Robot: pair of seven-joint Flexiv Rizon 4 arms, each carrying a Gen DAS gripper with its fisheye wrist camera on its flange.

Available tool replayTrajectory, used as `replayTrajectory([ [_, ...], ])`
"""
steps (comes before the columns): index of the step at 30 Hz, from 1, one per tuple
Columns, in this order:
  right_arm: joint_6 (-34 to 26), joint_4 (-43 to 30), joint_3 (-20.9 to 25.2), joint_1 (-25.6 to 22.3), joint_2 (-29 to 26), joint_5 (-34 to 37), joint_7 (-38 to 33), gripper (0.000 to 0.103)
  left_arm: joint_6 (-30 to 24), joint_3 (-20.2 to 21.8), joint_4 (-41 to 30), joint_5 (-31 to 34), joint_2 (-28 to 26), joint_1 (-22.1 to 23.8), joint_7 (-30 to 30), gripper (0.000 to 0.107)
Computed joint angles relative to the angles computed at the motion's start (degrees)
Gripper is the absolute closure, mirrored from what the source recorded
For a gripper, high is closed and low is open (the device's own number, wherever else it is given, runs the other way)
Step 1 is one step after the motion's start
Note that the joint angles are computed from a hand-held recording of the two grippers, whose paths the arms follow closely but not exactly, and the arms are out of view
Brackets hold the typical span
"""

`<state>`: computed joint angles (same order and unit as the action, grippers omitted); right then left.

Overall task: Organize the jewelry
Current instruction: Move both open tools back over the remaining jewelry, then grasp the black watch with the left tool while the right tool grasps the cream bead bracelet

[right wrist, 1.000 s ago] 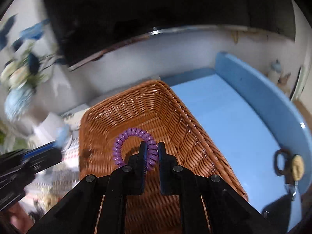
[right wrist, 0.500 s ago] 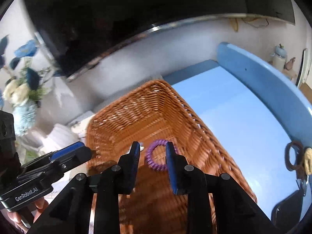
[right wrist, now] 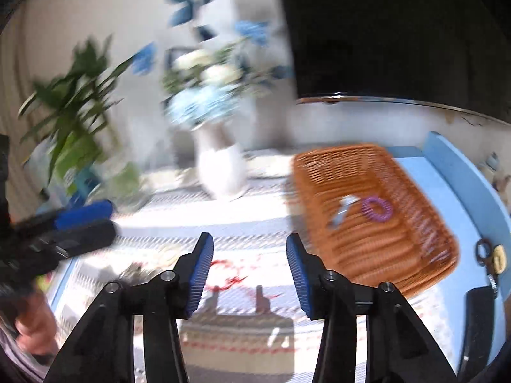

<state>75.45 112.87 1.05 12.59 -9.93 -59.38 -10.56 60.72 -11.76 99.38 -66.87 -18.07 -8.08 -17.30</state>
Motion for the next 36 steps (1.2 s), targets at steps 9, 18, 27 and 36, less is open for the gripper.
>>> replayTrajectory([
  [9,5.7,-1.0,-4.4,2.5,-8.4,-14.0,14.2,0.054,15.2,2.6,7.8,-8.6,-2.8,2.7,3.0,0.048],
  [18,3.8,-0.4,-3.8,3.0,-8.8,-10.9,11.4,0.051,15.9,1.4,9.7,-9.8,-4.5,4.8,3.8,0.048],
  [27,3.0,-0.3,-3.9,3.2,-8.6,-11.5,12.2,0.044,15.3,1.5,9.9,-14.7,-3.8,3.4,11.3,0.048],
  [36,3.1,-1.6,0.9,1.3,-9.9,1.1,0.0,0.044,8.3,2.9,11.3,-8.7,-1.1,3.8,11.5,0.048],
])
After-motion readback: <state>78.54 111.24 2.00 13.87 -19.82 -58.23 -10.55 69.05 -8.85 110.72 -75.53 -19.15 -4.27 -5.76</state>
